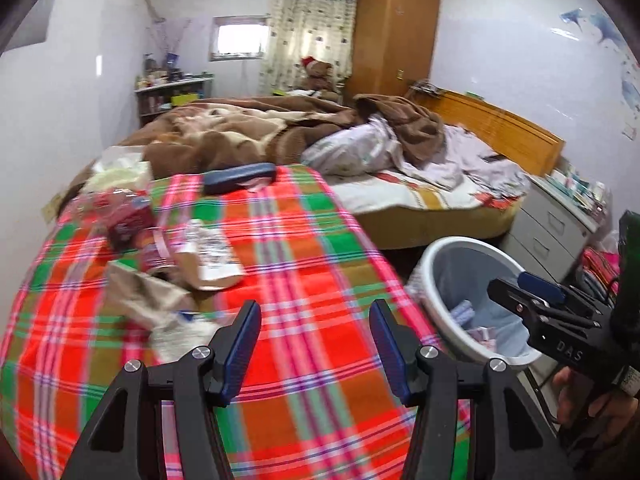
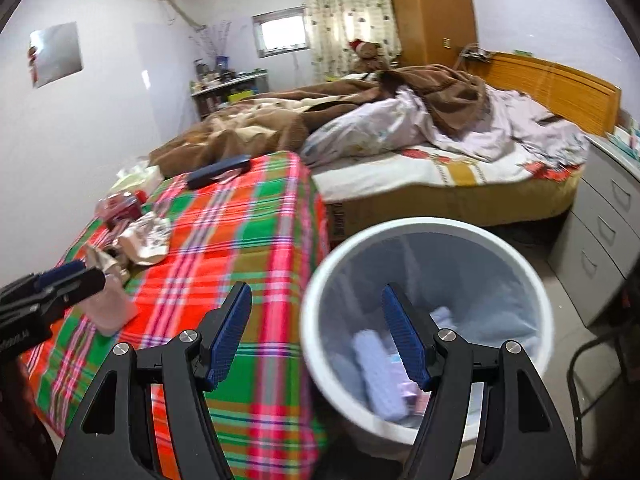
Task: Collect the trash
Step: 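Move both open tools back toward the bed, then grasp the white leaf-print paper cup with the left tool while the right tool grasps the white yogurt container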
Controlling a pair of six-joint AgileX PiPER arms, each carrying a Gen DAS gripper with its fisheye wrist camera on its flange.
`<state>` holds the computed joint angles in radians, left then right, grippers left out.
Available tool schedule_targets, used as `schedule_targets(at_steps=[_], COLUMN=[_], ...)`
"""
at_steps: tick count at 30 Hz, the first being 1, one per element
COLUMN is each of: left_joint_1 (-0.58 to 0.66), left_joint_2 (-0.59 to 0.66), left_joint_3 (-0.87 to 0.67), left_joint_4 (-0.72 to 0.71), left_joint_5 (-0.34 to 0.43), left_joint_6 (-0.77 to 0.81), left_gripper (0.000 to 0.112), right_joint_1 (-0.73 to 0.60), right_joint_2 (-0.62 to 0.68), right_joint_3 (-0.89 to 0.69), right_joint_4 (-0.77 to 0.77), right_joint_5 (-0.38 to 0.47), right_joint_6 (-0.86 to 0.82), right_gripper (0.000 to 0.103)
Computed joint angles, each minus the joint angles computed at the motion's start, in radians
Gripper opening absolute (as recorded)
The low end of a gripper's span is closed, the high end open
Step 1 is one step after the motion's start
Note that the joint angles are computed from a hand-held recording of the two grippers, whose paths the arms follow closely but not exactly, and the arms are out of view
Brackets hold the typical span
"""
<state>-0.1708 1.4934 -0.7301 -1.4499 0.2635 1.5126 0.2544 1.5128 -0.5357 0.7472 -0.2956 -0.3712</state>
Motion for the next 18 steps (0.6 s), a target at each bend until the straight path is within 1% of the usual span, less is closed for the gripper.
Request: schedule_targets(at_steps=[2,4,6,8,12,15,18], left_joint_1=[0.065,0.118,0.175,0.244,0.319,0.376,0.419], left_joint_2=[-0.007,-0.009,-0.006,0.003,0.025,0.059,0.094], left_joint_3=[0.006,0.010,0.008,0.000,-0.018,-0.045,-0.068], left_joint_4=[0.007,0.013,0.023,0.042,0.066,0.092,0.091], left_joint_5=[0.028,0.040,0.057,0.096,0.104,0.129,0.147], left_joint_6=[0.011,0.013,0.012,0.012,0.016,0.007,0.016], left_gripper=[0.056,0.056,0.056,0.056,0.060,0.060,0.060], right_joint_1=[0.018,0.047,0.083,0.108,0.158,0.188,0.205], right_joint_2=[0.012,0.028,0.043,0.062,0.096,0.121,0.146], right_joint_3=[-0.011,-0.023,-0.036,-0.055,-0.086,-0.115,-0.146], right_joint_4=[-0.071,-0.108,-0.090,-0.143,-0.254,-0.287,-0.392], right_joint_5=[0.006,-0.001,-0.008,-0.005,-0.003,0.009,0.030], right_joint_6=[0.067,0.097,0.082,0.130,0.223,0.238,0.318], right_gripper=[0.069,0.069,0.069,0.069,0.069,0.070,0.070])
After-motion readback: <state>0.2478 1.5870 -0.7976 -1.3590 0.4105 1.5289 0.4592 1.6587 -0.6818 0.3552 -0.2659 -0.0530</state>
